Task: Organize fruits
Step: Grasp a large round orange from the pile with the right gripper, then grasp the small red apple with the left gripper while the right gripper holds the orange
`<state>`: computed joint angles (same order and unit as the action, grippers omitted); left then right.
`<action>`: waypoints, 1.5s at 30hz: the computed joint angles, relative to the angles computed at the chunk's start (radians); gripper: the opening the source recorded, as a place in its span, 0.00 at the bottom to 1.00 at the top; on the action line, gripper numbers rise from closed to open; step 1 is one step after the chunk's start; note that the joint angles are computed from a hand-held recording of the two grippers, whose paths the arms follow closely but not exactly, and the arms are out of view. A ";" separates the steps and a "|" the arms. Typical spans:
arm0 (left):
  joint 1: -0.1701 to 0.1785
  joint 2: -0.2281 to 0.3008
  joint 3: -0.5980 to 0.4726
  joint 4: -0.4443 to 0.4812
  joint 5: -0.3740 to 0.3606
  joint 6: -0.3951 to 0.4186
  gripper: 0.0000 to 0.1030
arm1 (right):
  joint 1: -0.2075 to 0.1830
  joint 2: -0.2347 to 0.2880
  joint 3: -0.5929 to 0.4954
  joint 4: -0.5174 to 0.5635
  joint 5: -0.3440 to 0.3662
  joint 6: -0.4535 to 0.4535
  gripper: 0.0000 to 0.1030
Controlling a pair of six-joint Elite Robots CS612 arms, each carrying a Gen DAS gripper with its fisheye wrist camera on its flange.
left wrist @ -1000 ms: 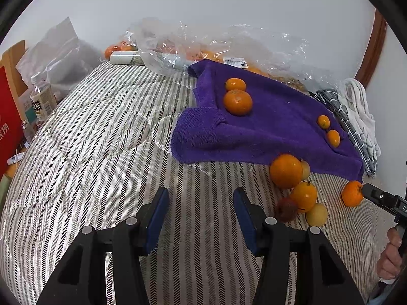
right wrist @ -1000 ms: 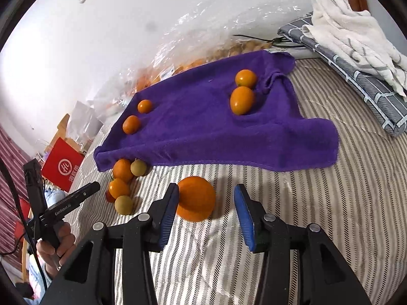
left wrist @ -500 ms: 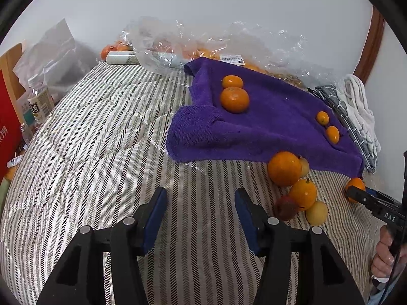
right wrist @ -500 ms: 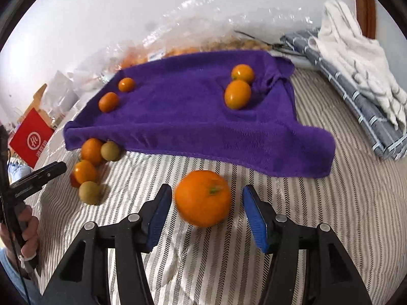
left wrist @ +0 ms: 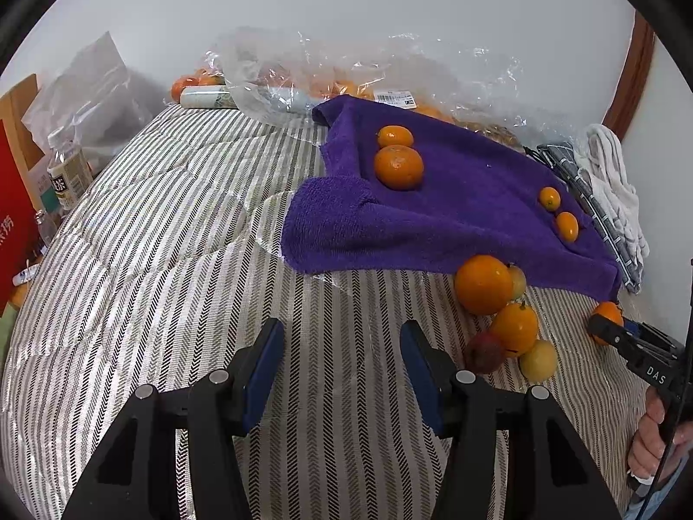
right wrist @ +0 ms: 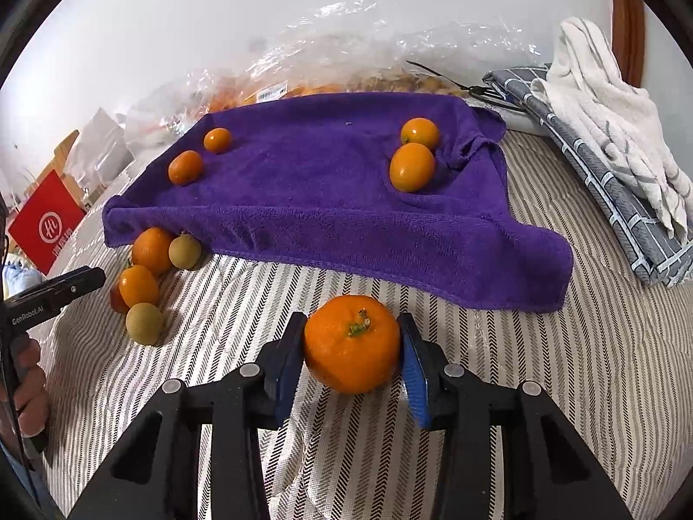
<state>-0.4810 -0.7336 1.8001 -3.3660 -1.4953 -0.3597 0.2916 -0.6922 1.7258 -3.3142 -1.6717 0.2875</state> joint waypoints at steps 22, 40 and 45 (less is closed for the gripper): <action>-0.060 0.000 0.004 -0.007 -0.096 0.176 0.30 | 0.015 0.001 0.013 -0.045 -0.072 0.004 0.40; -0.021 0.017 0.015 -0.131 -0.168 0.038 0.20 | 0.010 0.001 0.023 -0.085 -0.053 0.011 0.40; 0.000 0.032 0.022 -0.222 -0.216 -0.024 0.20 | 0.007 0.001 0.029 -0.110 -0.033 0.010 0.40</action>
<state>-0.4814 -0.7018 1.8225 -3.5882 -1.7112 -0.3836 0.2982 -0.6907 1.7545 -3.4241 -1.7049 0.2978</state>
